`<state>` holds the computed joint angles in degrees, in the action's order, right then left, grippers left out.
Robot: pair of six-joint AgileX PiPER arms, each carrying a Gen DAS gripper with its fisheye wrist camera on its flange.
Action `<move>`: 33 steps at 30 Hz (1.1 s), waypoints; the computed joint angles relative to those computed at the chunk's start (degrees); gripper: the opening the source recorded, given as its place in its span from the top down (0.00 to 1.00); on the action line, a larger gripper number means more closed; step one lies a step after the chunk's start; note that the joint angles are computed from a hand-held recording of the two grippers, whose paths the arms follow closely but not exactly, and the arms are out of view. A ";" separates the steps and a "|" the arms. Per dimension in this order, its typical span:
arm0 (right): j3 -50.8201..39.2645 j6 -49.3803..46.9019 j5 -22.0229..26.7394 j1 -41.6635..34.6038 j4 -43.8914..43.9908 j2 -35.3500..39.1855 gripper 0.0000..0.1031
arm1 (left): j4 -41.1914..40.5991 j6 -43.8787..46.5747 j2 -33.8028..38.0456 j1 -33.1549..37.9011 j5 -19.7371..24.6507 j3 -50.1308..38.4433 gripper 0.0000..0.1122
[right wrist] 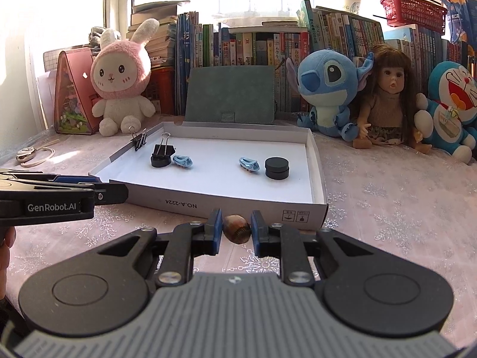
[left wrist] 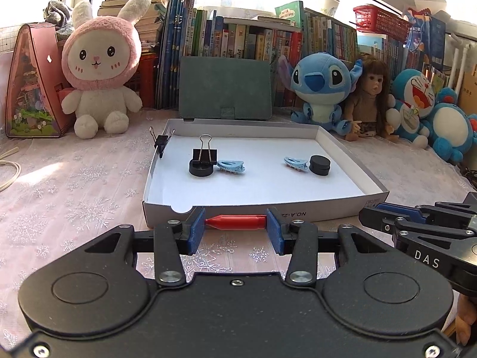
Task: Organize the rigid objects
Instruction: 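Carry the red crayon and brown nut into the tray and open both tools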
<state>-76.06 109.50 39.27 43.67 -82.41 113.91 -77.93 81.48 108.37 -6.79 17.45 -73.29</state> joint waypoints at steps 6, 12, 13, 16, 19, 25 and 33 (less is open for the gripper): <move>-3.51 -4.97 -3.29 -4.40 4.07 -0.10 0.76 | 17.88 -20.51 4.53 0.86 4.38 -11.47 0.63; -9.89 -15.36 -5.99 -9.57 13.81 1.52 0.76 | 35.70 -41.10 12.56 0.87 11.31 -27.70 0.63; -11.23 -17.18 -6.31 -10.53 15.83 2.04 0.76 | 38.80 -44.64 14.28 0.68 12.65 -30.80 0.63; -15.06 -22.91 -7.68 -13.32 22.74 3.87 0.76 | 45.28 -51.81 18.95 0.08 15.99 -38.73 0.63; -18.49 -28.07 -8.83 -15.41 29.31 6.27 0.76 | 51.10 -58.18 23.49 -0.86 17.90 -45.50 0.63; -23.59 -32.81 -8.55 -17.19 35.44 10.82 0.76 | 56.70 -63.45 28.72 -2.13 19.36 -52.02 0.63; -27.17 -33.78 -7.81 -17.92 36.86 14.06 0.76 | 62.87 -68.81 33.32 -3.37 20.33 -58.05 0.62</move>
